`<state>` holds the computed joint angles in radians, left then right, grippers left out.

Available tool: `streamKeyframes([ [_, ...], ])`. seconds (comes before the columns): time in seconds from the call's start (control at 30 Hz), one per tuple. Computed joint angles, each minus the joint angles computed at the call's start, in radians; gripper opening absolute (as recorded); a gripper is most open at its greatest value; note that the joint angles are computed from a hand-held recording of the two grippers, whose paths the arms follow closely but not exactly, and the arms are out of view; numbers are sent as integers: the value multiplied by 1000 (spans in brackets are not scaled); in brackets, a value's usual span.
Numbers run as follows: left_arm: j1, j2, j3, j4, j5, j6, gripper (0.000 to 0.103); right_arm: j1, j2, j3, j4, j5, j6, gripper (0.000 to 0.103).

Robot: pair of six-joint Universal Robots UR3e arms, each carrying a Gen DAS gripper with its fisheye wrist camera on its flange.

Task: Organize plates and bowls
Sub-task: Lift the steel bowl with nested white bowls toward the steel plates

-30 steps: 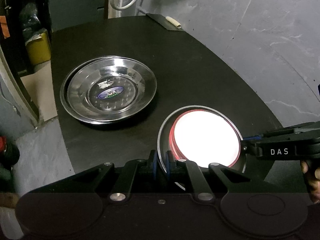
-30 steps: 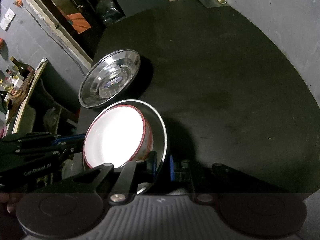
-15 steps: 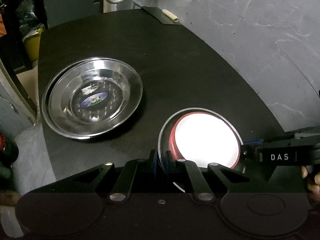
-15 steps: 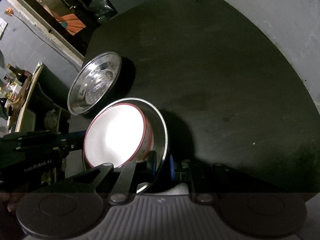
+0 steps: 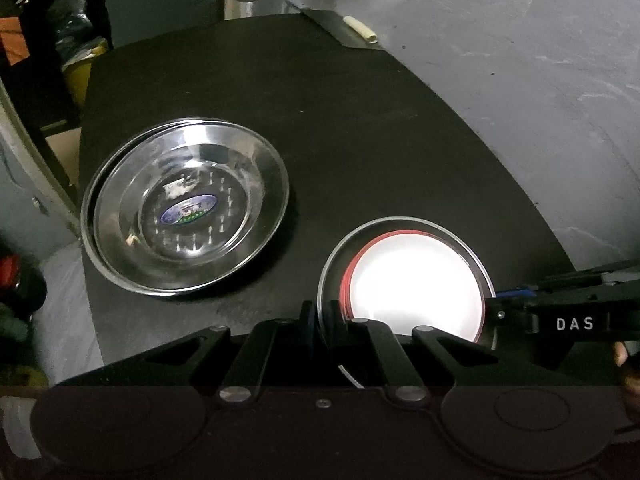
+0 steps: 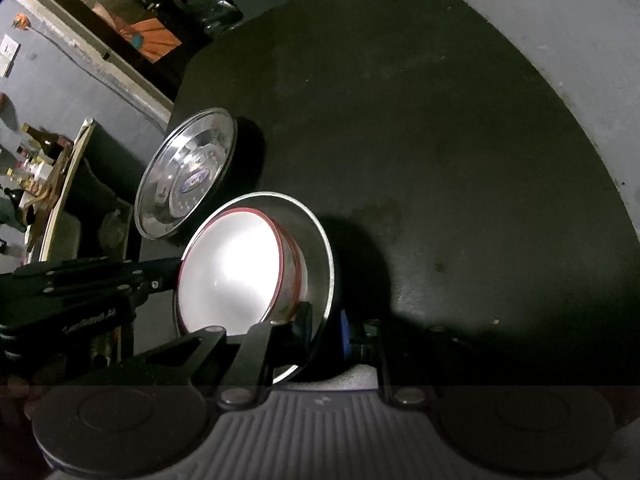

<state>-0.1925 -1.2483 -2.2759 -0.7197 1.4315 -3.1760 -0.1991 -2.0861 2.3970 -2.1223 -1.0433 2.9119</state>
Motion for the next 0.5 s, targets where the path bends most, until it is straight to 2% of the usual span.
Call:
streamKeyframes([
  [0.23,-6,11,18,-34,28,-39,3,-3,21,-27,29,21,-29,16],
  [0.5,37,53,22,-86,13,-10,3,31,45,-50,11,19,17,16],
])
